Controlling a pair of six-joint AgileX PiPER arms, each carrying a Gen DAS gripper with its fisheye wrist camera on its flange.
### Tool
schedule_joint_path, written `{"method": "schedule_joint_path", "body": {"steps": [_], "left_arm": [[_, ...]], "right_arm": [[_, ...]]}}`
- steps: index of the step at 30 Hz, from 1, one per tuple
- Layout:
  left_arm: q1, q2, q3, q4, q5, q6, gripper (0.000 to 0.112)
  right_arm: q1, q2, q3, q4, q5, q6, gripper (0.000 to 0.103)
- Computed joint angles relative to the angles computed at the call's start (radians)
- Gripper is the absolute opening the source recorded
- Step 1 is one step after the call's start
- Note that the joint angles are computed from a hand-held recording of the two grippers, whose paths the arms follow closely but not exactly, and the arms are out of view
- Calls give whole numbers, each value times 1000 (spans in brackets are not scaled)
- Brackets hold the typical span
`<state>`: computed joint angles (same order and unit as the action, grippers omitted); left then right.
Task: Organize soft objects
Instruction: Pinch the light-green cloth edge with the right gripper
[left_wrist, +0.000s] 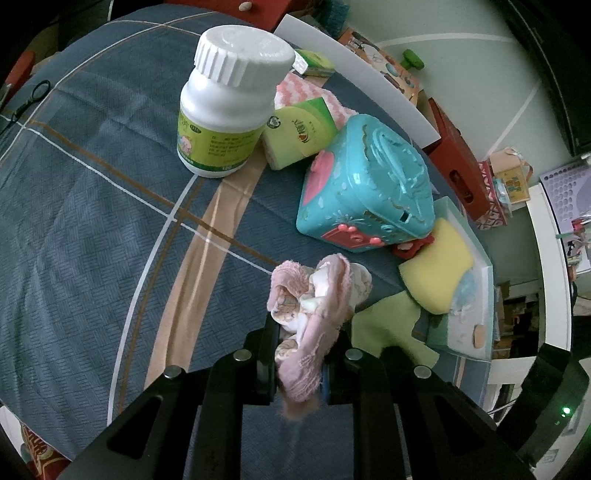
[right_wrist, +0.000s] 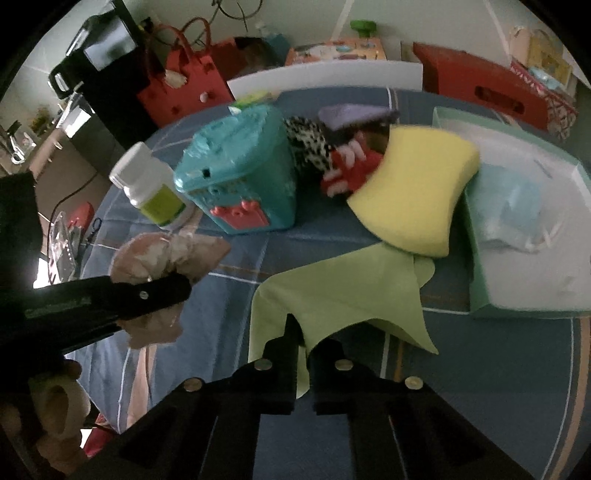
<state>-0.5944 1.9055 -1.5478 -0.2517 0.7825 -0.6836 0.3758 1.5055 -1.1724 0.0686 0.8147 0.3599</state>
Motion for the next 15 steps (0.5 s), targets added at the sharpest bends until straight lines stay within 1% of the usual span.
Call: {"method": "schedule_joint_path", "body": {"steps": [4, 7, 8, 9, 15], "left_arm": [[3, -6, -1, -1, 1, 6, 17], [6, -13, -2, -5, 0, 16, 17], [6, -17, -1, -5, 0, 19, 17], [7, -24, 4, -5, -2, 24, 17], [8, -66, 17, 0, -16, 48, 17]], "right_arm": [[17, -25, -12, -33, -21, 24, 4], [0, -58, 3, -31, -37, 13, 4], [-18, -101, 44, -19, -44, -12, 4], [-15, -107, 48, -29, -55, -3, 4], [-8, -158, 22, -96, -58, 41, 4]]}}
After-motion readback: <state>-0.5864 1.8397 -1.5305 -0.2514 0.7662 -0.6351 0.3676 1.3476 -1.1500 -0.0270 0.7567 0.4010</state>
